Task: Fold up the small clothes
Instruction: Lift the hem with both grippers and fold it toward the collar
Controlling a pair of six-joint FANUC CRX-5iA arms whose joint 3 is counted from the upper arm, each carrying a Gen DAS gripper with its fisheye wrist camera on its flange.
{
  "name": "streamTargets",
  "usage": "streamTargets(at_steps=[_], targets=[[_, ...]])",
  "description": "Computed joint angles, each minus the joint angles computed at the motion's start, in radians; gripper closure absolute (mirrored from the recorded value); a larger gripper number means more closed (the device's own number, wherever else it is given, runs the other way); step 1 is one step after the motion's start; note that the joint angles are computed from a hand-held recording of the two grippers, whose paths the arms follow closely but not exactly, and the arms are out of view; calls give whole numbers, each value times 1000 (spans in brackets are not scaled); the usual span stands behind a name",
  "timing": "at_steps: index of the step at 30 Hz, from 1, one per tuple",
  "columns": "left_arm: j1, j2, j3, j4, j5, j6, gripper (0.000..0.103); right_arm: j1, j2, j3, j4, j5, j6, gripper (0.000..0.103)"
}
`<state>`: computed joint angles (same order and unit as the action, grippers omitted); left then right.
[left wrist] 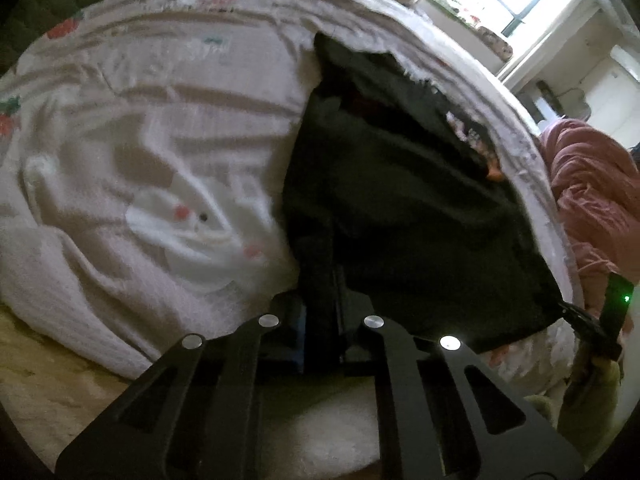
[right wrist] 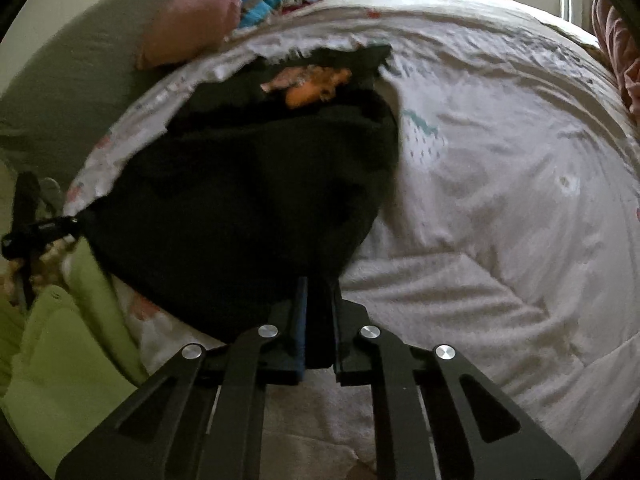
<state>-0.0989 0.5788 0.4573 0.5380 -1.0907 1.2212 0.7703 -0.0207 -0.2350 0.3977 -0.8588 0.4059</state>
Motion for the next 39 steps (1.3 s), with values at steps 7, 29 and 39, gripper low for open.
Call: streamTargets(at_steps=[7,29,39], targets=[[-11,-24,5,4,53,1,100,-22,-58,-48,141,134,-65,95],[-38,78,283,-2,83,78,100,-129,-38,-73,551,251,-361,95],[-54,230,591,-85,-28,173,100,-184,1,-31,596,290,-371,95]])
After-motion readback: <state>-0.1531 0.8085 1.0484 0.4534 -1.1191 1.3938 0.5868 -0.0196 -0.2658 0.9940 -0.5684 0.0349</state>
